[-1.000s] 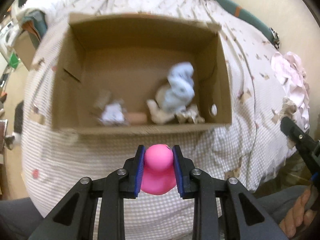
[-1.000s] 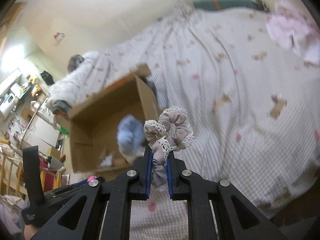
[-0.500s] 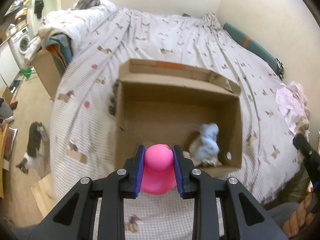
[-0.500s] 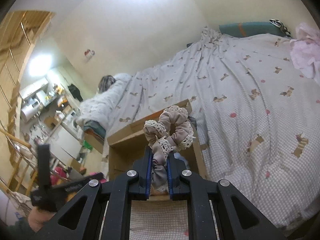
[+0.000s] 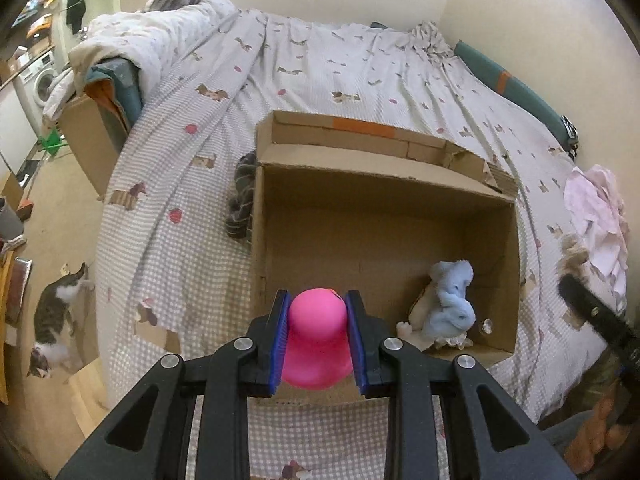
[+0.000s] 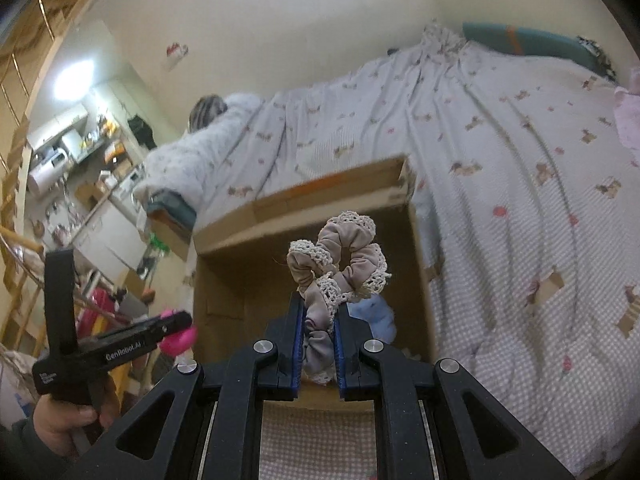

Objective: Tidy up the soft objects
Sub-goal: 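Carry the scrunchie and duck into the box and open both grippers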

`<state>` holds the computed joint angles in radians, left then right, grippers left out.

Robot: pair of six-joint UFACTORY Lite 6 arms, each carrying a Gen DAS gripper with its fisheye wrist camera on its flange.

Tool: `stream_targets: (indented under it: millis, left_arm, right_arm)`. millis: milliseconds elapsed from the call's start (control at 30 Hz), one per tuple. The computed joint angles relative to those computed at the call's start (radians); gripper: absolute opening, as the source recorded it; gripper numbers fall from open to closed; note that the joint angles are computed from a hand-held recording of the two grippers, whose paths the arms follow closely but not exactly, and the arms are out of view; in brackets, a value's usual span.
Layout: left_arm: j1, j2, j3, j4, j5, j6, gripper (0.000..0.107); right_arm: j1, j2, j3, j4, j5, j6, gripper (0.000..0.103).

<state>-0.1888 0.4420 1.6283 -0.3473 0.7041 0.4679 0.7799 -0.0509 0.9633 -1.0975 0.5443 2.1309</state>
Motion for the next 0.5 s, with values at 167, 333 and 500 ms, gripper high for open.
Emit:
stream_targets:
  millis: [167,333,500]
  left_arm:
    - [-0.02,0.021,-0.063,-0.017,-0.08,0.043,0.025]
    - [-0.034,0.047,-0.097,-0.024,-0.149,0.046,0.025]
    - [-0.044,0.055,-0.121,-0.063,-0.198,0.093,0.025]
  right_arm:
    - [-0.027,0.112,0.026,0.035,-0.092,-0.031,0.014]
    - [-0.039,0.204,0.08,0.127,-0.113,-0.161,0.015]
    - [-0.014,0.293,0.16,0.207,-0.064,-0.286,0.015]
